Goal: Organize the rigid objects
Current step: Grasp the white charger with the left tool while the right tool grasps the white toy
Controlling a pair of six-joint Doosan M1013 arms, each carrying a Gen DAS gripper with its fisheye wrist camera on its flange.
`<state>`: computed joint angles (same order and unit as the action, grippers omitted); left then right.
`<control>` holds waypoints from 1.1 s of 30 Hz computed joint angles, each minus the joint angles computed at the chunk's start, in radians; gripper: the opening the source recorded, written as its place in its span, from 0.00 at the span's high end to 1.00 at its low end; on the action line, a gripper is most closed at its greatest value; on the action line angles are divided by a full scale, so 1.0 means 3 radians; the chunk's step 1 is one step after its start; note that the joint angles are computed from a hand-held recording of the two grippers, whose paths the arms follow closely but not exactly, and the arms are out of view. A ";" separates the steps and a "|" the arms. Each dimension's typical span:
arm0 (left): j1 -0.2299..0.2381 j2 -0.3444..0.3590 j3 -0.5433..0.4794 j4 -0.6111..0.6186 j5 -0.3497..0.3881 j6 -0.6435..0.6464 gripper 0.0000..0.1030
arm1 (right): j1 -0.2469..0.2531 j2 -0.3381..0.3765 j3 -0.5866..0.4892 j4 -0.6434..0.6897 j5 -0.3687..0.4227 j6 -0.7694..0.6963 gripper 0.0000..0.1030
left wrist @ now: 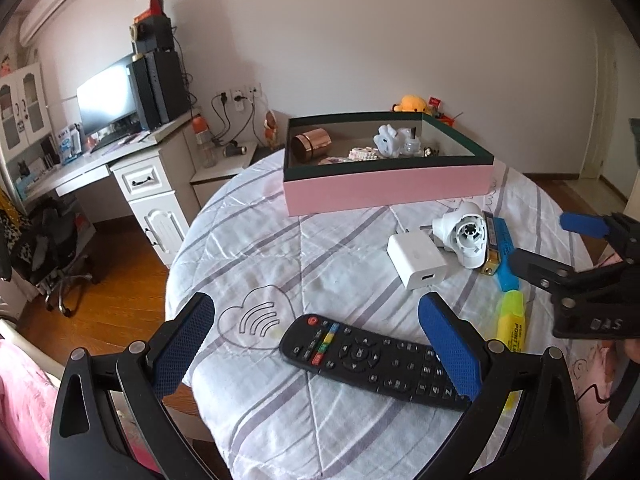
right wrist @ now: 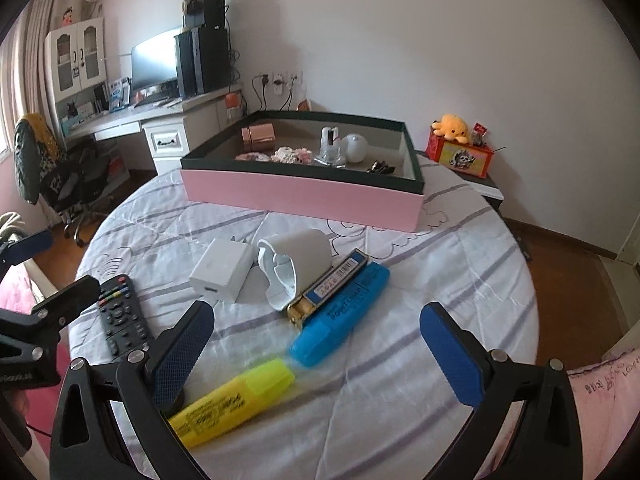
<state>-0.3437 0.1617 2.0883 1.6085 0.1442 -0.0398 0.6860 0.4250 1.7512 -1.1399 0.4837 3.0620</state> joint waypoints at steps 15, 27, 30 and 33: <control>-0.0045 0.0247 -0.0262 -0.1585 -0.0038 0.1739 0.00 | -0.0253 0.0226 -0.0311 0.0970 -0.0377 -0.1385 0.05; -0.0105 0.0371 -0.0417 -0.2928 0.0061 0.3176 0.00 | -0.0413 0.0273 -0.0345 0.2713 -0.0717 -0.3207 0.42; -0.0126 0.0402 -0.0465 -0.3349 0.0118 0.3594 0.00 | -0.0439 0.0217 -0.0249 0.2685 -0.0906 -0.3097 0.42; -0.0147 0.0437 -0.0511 -0.3649 0.0155 0.3862 0.00 | -0.0447 0.0137 -0.0136 0.2062 -0.1059 -0.2410 0.42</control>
<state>-0.3877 0.2927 1.9350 0.5140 0.1906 1.1188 0.5518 0.4661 1.7102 -0.5212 0.1660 2.3390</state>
